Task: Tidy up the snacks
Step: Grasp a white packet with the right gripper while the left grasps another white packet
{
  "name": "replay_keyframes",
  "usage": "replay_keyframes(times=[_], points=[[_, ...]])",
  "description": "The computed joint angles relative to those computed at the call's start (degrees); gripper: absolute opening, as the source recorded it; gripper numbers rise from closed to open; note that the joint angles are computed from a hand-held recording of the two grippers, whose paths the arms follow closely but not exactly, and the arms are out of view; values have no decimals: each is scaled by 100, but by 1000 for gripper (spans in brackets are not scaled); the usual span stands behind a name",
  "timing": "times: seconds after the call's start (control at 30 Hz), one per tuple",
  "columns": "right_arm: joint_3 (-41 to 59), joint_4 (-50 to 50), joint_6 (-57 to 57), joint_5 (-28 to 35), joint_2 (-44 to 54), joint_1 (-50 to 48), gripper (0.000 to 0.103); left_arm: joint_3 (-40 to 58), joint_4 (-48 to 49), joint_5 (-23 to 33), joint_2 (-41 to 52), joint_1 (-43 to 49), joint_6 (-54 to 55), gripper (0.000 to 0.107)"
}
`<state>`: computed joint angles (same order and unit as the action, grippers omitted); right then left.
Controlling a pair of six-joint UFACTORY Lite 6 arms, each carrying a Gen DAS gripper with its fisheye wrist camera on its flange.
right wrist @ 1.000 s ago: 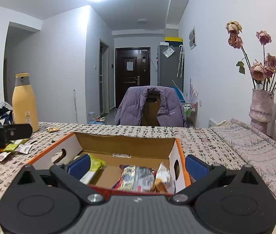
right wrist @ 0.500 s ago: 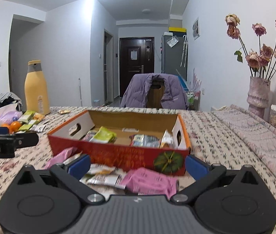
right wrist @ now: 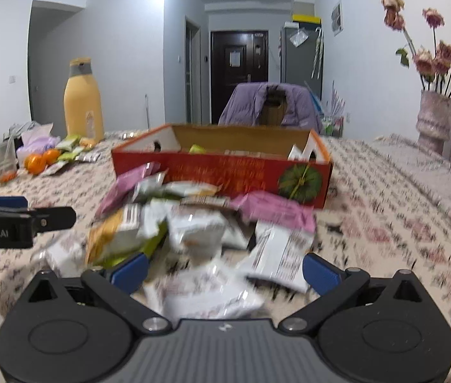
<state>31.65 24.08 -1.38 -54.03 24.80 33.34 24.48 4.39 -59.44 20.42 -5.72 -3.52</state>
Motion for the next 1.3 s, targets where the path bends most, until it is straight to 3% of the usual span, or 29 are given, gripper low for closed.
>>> replay_keyframes(times=[0.37,0.57,0.67,0.8,1.3], points=[[545,-215,476,-310,1069,-18,101,-117,238,-166,195,203,-56,103],[503,-44,324,-846,1297,170,78,-56,298,-170,353,228,-85,103],[449,-89,313,-923,1282,192,74,-19,308,-134,407,215,-89,103],[277,-224,372,-1130,1248,233,57,50,283,-79,485,199,-78,103],[-184,-306,667,-1674,1014,183,47,402,-156,217,840,-170,279,103]])
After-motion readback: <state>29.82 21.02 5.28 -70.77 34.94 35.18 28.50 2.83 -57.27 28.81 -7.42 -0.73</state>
